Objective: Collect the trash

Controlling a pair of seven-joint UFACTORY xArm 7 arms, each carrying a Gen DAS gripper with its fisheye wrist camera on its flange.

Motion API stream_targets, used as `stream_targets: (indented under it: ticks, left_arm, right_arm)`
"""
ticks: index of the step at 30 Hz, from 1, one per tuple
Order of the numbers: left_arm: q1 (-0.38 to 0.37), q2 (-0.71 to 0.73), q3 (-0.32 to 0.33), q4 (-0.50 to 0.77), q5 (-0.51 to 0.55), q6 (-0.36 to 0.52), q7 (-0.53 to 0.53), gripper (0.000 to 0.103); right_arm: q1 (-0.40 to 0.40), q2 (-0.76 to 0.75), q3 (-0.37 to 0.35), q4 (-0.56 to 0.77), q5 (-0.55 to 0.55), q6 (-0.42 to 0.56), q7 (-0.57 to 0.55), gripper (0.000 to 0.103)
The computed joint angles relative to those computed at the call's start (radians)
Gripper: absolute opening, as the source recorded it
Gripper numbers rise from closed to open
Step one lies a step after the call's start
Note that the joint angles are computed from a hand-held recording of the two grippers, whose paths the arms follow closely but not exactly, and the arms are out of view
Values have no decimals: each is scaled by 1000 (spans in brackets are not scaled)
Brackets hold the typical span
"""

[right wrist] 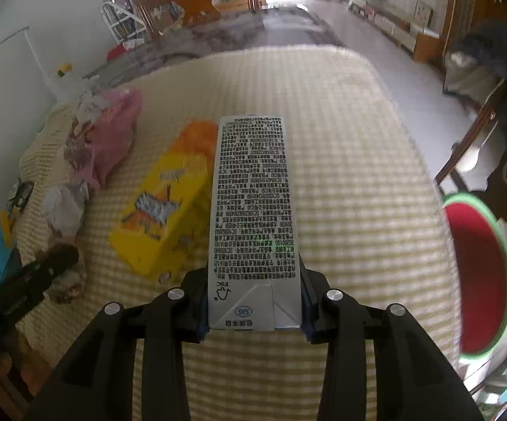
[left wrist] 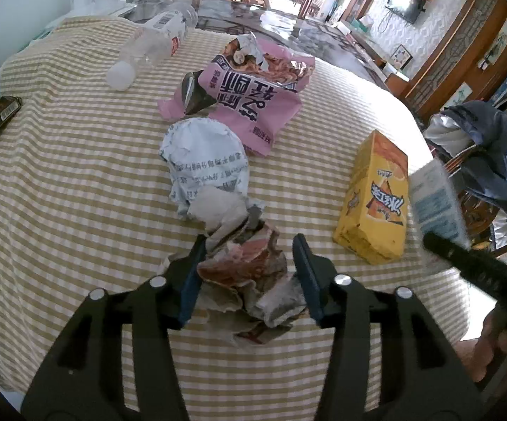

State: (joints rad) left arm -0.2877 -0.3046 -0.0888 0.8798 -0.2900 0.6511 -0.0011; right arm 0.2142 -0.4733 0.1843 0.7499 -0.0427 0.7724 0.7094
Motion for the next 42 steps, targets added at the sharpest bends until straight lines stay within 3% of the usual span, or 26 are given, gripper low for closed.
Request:
stream_targets:
  ticks: [5,8,11,14,16,18,21,25,38,42]
  left_arm:
    - [-2,4,1,2,-2,4,2,59]
    - [-2,0,3,4,-2,9,8,62]
    - [9,-46,18,-7,-11,-32,22,62]
    - [82,-87,-15,-19,113,-83,-55,62]
    - [118,-87,-23,-15,175,-77,-113,62]
    - [104,-73,1,-6,153,-53,-120,62]
    - [56,-41,40,14,69,2,-57,62]
    - [52,-23,8,20,108,33,-36,63]
    - [38,6,-22,31,162,80,-36,87]
    - [18,12,-19,33,137,93,9,88]
  right_arm:
    - [-7,-5,3,-15,-4,-6,12,40]
    - [-19,-14,19,-19,-33,-7,42,61]
    - [-18,-32,13,-36,-33,-17,52,62]
    - [-25,-45,6,-50,-31,-30,65,67]
    - [-22,-46,-2,-55,-17,-37,64,67]
    - [-21,-46,-4,-56,-9,-41,62,68]
    - [-23,-48,-2,-57,-13,-41,60,68]
    - [-25,-51,-3,-62,-9,-47,60,71]
    - [-29,-47,-1,-62,-10,-45,61,73]
    - [-29,-46,0,-63,-12,-45,64,74]
